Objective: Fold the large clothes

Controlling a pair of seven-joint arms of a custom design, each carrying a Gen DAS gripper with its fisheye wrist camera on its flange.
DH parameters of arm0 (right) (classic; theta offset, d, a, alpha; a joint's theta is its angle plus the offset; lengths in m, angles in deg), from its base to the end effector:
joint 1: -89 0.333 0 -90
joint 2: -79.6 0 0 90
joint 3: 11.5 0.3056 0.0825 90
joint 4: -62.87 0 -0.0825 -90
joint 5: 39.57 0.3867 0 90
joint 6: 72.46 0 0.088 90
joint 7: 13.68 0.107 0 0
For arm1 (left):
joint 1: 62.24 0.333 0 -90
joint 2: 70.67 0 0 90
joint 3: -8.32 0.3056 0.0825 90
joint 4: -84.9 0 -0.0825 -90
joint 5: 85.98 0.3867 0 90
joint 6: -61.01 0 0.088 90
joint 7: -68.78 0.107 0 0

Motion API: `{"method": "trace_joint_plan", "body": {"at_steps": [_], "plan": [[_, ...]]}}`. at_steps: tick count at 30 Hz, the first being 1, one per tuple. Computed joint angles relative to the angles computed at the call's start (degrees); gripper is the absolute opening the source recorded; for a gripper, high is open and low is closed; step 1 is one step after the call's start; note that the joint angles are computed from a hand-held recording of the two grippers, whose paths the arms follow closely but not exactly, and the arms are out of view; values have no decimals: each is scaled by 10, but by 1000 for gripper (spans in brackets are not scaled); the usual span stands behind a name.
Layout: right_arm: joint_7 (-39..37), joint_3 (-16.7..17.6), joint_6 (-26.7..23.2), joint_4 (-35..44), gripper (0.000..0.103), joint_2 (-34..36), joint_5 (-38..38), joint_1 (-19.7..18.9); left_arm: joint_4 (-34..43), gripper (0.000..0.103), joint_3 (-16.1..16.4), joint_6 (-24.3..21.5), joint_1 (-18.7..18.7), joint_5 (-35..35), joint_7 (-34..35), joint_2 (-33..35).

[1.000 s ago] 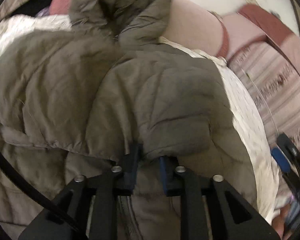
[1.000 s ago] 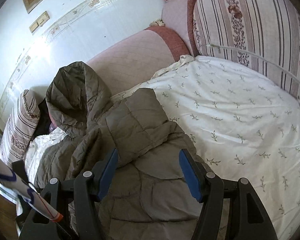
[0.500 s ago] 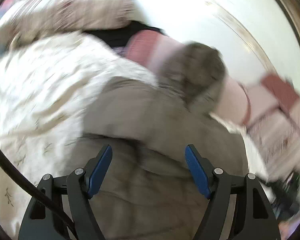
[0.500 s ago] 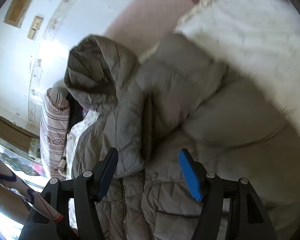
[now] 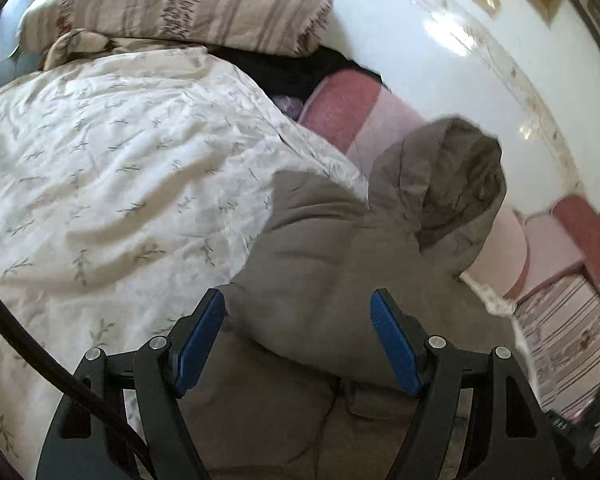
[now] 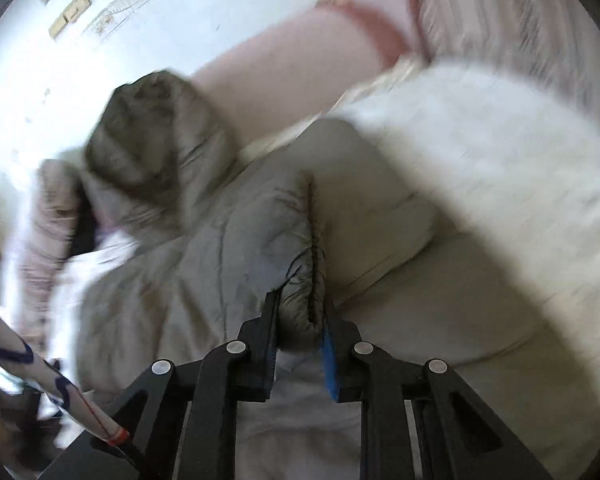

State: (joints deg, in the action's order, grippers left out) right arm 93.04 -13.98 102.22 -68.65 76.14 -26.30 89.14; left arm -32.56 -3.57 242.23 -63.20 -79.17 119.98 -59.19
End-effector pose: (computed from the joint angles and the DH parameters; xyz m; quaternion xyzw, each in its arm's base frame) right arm 0.5550 -0.0408 0.4583 -0.4463 0.8020 -0.1962 0.3451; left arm 0.6153 -0.1441 0.4438 -0.7366 0.5113 -0.4156 0.1526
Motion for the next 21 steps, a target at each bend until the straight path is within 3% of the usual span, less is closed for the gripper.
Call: {"method": "trace_joint_plan", "body": {"at_steps": [1, 3, 5, 10, 13, 15, 17, 19, 21], "plan": [[11, 7, -16, 6, 21, 5, -24, -12, 17, 74, 25, -29, -26, 24, -12, 8], [-34, -8, -42, 19, 24, 16, 23, 1, 59, 75, 64, -112, -69, 82, -42, 29], [-21, -8, -55, 24, 28, 22, 9, 0, 73, 76, 63, -138, -70, 98, -49, 39], [31, -11, -60, 21, 42, 12, -57, -8, 68, 76, 62, -133, -66, 123, -70, 36], [105, -2, -51, 5, 43, -12, -130, -30, 51, 76, 95, -109, -90, 185, -140, 17], [252, 33, -44, -4, 44, -31, -296, -85, 44, 76, 137, -96, -123, 284, -230, 0], [339, 53, -28, -9, 44, -43, -393, -118, 48, 76, 162, -97, -150, 388, -310, -14], [348, 54, 3, -17, 44, -48, -410, -123, 51, 76, 158, -84, -153, 445, -340, -19], [295, 45, 19, -17, 44, -39, -377, -101, 58, 76, 139, -79, -147, 466, -328, -16]]}}
